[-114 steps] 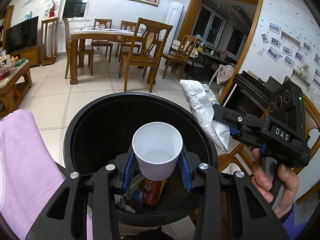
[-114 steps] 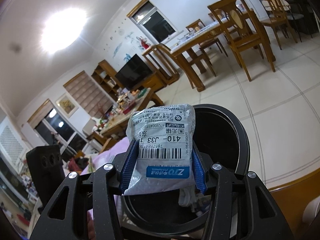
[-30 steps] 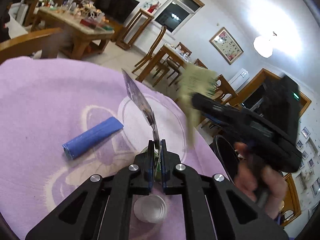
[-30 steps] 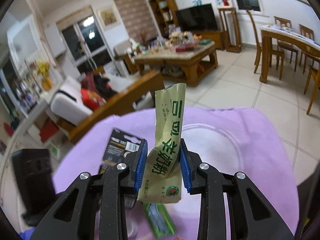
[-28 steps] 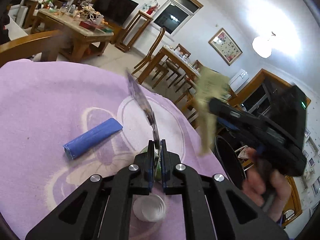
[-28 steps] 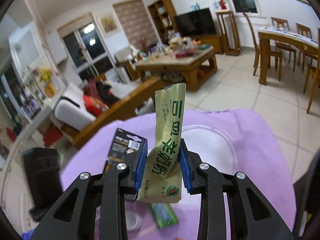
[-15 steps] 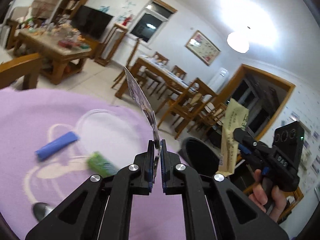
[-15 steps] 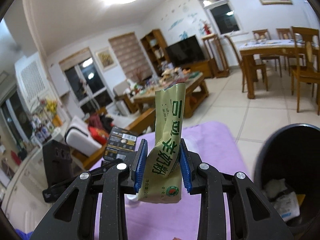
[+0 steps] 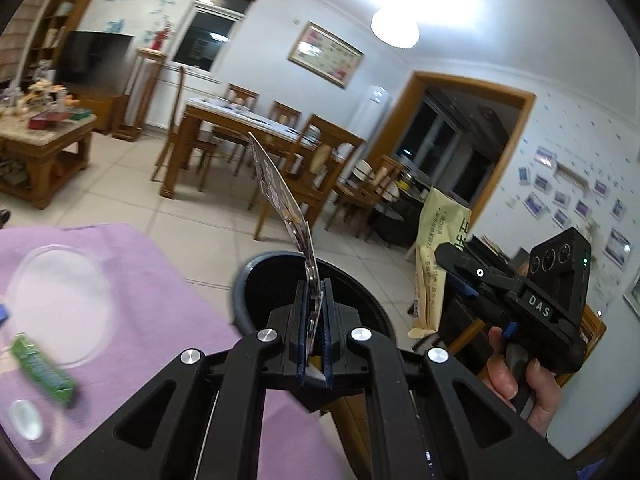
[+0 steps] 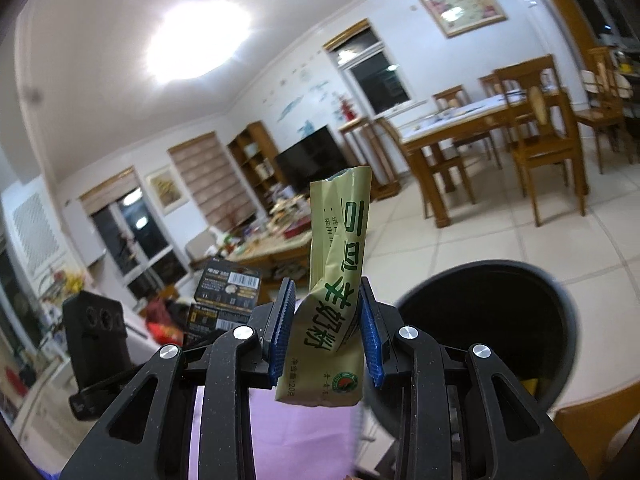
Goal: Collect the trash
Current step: 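Carry the battery card and snack packet over the black trash bin, then open the left tool to drop the battery card while the right tool drops the snack packet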
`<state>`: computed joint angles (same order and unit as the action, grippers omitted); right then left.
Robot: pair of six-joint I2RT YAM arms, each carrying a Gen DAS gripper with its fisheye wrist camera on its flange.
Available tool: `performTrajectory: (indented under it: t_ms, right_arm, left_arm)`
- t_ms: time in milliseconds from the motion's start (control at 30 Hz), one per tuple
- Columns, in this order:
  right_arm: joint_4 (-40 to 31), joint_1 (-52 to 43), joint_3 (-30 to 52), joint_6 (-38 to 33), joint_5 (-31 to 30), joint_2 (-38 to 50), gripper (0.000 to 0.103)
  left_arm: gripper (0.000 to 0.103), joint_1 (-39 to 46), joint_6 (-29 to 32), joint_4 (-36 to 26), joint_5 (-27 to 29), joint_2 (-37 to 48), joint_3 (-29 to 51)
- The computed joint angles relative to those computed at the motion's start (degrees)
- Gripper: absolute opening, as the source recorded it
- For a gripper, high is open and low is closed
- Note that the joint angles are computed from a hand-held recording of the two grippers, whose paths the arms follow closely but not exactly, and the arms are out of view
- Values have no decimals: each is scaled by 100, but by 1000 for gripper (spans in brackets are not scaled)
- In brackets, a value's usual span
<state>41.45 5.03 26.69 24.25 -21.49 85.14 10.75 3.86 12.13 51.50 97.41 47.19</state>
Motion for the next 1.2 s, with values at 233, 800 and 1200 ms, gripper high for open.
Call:
performTrajectory:
  t_ms: [233,800,1200]
  right_arm:
    - [274,-1635,-399,-153,-1127,149,32]
    - [1465,-2056,290,73,-1441,2514,32]
    - [1567,-1529,896,323,-1029,3370,32]
  left_arm:
    - [7,-821,-239,267,-311,612,274]
    - [7,-1663,-49,257,-1539,1676,1014]
    - [7,-2022,467,503,-2333,1723,845]
